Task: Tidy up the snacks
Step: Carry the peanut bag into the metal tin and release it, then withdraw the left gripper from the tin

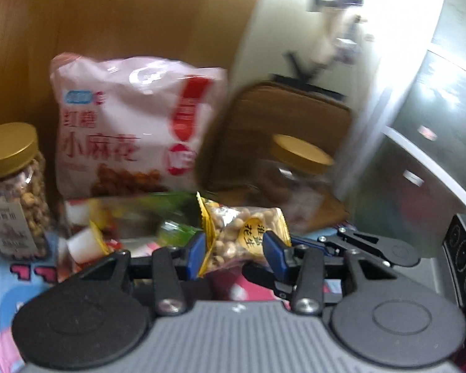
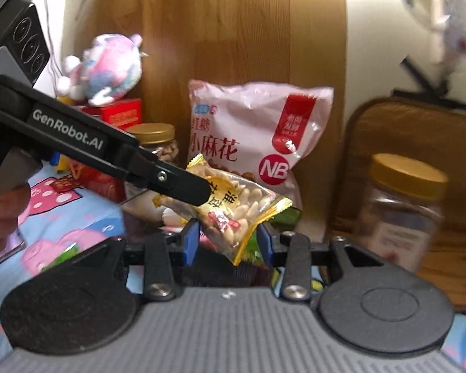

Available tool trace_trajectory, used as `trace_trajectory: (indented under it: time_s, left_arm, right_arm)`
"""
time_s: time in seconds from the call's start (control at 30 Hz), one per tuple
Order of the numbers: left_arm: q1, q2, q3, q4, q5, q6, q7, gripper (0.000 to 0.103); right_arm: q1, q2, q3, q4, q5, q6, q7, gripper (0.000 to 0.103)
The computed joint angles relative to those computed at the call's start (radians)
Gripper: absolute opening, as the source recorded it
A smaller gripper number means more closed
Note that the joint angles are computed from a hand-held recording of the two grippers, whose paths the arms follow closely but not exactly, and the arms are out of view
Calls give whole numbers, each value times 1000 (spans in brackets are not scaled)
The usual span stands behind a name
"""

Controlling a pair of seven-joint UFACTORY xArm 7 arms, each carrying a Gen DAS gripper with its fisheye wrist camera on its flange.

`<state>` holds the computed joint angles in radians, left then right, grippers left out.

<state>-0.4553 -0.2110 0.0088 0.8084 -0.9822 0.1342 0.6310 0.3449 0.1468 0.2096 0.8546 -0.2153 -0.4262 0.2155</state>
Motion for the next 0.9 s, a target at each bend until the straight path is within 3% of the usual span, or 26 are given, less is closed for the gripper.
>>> trace_trajectory:
  time_s: [0.1, 0.23, 0.4, 0.47, 0.53, 0.6, 0.67, 0.73, 0.8, 0.9]
  left_arm:
    - [50, 112, -4, 72, 33, 13, -49, 40]
    - [125, 207, -43, 120, 116, 23, -140, 43]
    - [177, 263, -78, 130, 318, -34, -343, 51]
    - [190, 251, -92, 111, 382, -57, -411, 51]
    - [211, 217, -117, 83, 368, -70, -400, 51]
    - [202, 156, -120, 38, 334, -86, -378, 51]
    - [126, 72, -75, -18, 206, -102, -264, 51]
    - [59, -33, -51, -109, 170, -136, -235, 51]
    - [78, -141, -113, -220, 213, -167, -299, 54]
    - [163, -277, -286, -379, 250, -222, -418, 58]
  right_arm:
    - [-40, 101, 33, 114, -64, 74, 48, 43]
    - [47, 160, -22, 187, 25, 154, -37, 45]
    - [142, 168, -98, 190, 140, 133, -114, 54]
    - [167, 140, -113, 152, 188, 99, -140, 54]
    - [172, 100, -108, 99, 235, 55, -151, 54]
    - [107, 40, -50, 17, 207, -4, -92, 54]
    - [69, -28, -17, -78, 186, -61, -16, 54]
    - [89, -107, -6, -193, 264, -122, -2, 54]
    - [118, -178, 24, -307, 381, -192, -9, 54]
    - [166, -240, 96, -438, 586, -284, -34, 54]
